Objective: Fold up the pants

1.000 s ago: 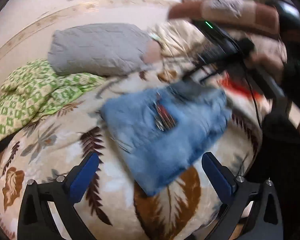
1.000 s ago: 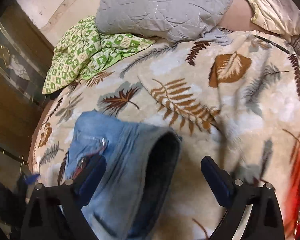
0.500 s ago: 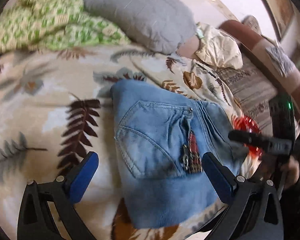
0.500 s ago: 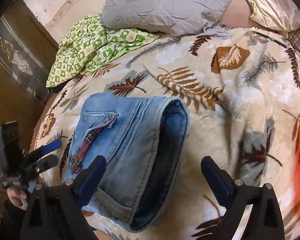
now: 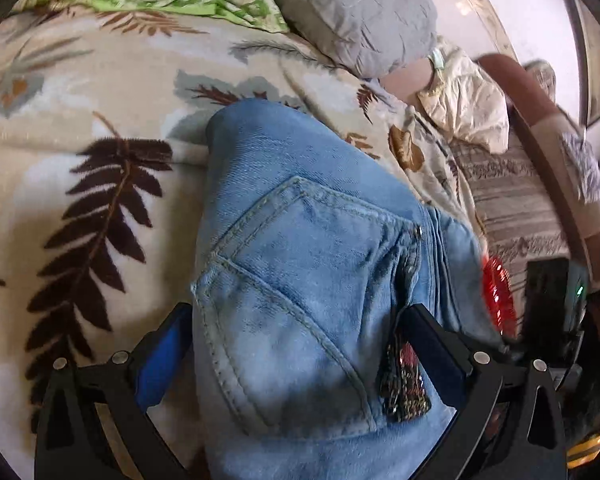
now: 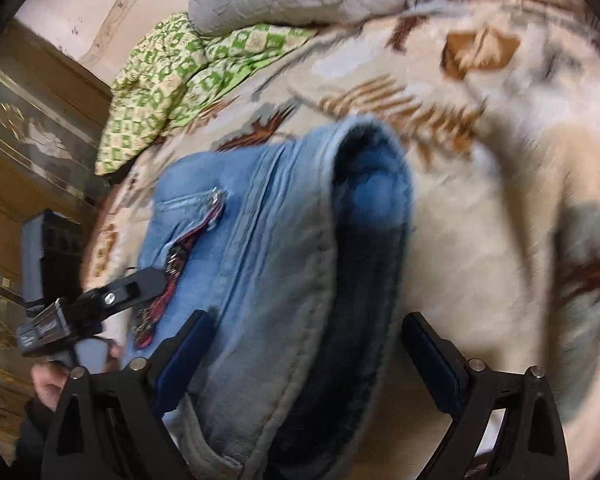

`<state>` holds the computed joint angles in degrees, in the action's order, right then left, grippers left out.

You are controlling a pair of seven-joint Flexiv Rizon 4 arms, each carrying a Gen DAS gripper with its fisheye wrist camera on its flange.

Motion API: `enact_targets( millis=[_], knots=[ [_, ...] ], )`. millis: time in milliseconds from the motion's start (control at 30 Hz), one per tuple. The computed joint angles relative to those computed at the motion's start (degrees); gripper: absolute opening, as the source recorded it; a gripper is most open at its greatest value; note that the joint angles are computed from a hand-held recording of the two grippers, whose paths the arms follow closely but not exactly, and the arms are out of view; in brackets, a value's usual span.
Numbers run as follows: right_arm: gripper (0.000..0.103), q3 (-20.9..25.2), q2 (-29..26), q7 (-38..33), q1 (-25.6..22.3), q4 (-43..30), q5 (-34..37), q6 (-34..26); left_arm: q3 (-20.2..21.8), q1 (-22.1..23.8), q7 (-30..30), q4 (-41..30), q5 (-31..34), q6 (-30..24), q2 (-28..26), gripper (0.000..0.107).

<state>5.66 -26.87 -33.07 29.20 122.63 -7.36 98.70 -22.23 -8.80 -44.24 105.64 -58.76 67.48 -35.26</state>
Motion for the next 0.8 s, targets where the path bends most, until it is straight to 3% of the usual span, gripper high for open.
enact_targets(
  millis=[67,133,200,267,367,500,567,667,800],
  knots=[
    [0.085,0.59,-0.17,-0.84,-0.6,0.65,-0.65,2.56,-0.15,0.4,0.92,0.18,0.13,-1.1,0.35,0.102],
    [0.076,-4.46,0.52,-0.76,4.46,1.84,-0.19,3.97,-0.19,0.67,2.86,0.84,0.03,-1.96,1.16,0.086],
    [0.069,-5.99,0.86,-2.27,6.37,1.83,1.45,3.23,0.29,0.43,3.82,1.27,-0.14,-1.81,1.85,0.051],
    [0.063,-7.6,0.64,-2.51,8.15,1.91,2.1,3.46,0.95,0.41,3.38,1.17,-0.16,-2.58,1.94,0.047],
    [0.062,-11.06,0.58,-2.68,11.8,1.77,3.02,2.65,1.08,-0.11,4.2,1.48,-1.21,-1.4,1.96,0.046],
    [0.06,-11.92,0.61,-2.44,12.61,1.62,3.32,2.07,1.9,-1.19,2.89,1.41,-0.2,-0.16,1.97,0.046],
    [0.057,-15.39,0.93,-1.93,16.12,2.26,3.74,2.18,1.52,-1.46,3.12,1.89,-0.29,1.53,2.21,0.045],
    [0.053,-21.36,1.08,-2.08,22.4,3.65,5.03,3.79,-1.64,-0.78,8.34,3.96,-4.87,5.82,3.25,0.039],
    [0.043,-18.09,1.66,-4.69,19.86,4.05,7.85,9.88,-5.08,-0.31,19.53,5.17,-15.32,7.68,5.53,0.03]
  ],
)
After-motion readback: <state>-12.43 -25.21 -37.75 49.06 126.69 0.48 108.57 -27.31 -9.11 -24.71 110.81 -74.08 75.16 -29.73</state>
